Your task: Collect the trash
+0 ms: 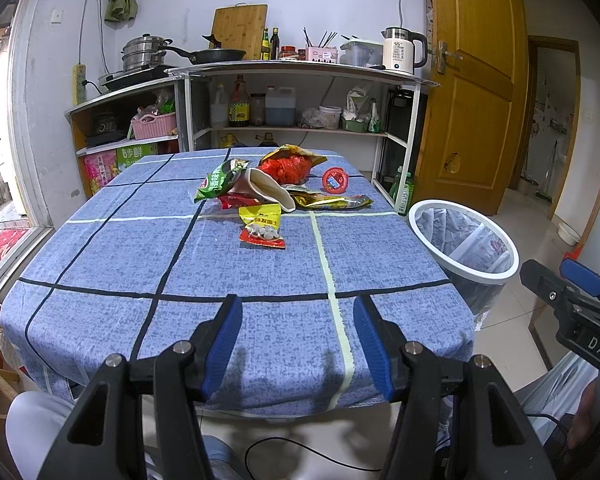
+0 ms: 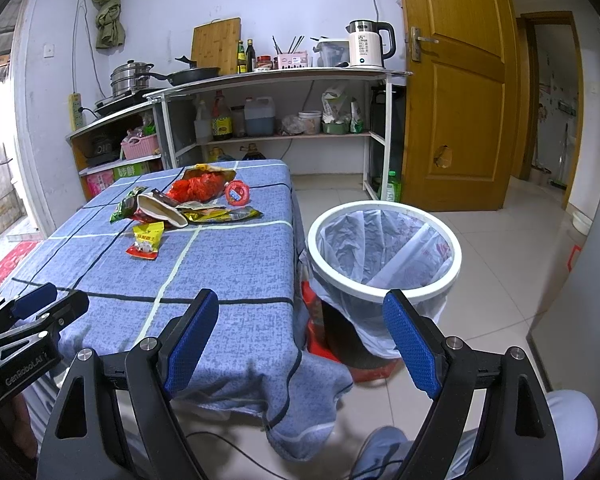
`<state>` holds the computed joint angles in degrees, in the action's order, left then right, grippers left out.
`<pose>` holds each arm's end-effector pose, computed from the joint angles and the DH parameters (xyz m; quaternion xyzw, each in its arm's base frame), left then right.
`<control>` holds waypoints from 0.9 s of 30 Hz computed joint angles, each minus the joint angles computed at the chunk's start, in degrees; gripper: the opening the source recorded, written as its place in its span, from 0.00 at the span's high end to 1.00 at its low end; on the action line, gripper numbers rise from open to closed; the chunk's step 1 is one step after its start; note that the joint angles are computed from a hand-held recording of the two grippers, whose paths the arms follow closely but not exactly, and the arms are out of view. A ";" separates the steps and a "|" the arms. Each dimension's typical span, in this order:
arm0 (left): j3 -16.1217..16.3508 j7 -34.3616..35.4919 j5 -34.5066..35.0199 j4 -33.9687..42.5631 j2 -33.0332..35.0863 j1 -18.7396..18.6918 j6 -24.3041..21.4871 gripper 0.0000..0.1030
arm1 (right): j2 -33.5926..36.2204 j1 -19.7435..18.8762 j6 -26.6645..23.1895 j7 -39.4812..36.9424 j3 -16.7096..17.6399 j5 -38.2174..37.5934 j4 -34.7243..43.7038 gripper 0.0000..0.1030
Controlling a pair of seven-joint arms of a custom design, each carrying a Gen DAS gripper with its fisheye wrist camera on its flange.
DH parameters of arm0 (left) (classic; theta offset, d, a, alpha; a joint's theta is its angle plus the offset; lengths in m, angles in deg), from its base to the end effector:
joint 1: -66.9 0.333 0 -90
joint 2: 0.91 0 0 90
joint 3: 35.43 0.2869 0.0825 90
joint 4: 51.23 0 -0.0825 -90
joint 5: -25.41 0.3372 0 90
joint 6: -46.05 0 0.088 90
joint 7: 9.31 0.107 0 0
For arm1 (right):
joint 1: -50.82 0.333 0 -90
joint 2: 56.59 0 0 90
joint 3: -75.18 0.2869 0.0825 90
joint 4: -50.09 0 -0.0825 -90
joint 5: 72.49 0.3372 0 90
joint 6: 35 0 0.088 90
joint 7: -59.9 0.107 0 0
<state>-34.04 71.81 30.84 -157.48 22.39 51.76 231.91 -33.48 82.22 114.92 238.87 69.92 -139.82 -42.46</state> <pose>0.6183 -0.1631 0.4263 -0.5610 0.6803 -0.3800 0.2794 0.5748 0.3150 0.4417 -0.5575 0.6743 -0.3581 0.3261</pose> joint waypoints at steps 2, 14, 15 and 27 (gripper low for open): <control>0.13 -0.12 0.03 -0.01 -0.04 -0.15 -0.02 0.42 | -0.08 -0.07 0.08 -0.11 -0.03 0.02 -0.08 0.18; -1.08 0.16 0.01 -0.76 -0.15 0.65 0.19 0.42 | 0.13 0.00 -0.09 -0.25 -0.02 0.23 0.01 0.18; -1.05 0.22 0.00 -0.66 -0.12 0.69 0.07 0.42 | 0.10 -0.01 -0.08 -0.24 -0.03 0.30 -0.04 0.18; -4.68 2.46 0.07 4.67 3.71 4.35 -2.55 0.42 | 4.53 -0.88 2.61 -6.80 -0.77 4.46 4.97 0.18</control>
<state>-38.72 74.27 30.91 -152.81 26.10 56.11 229.36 -28.95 81.34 117.54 232.07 69.15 -135.36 -37.49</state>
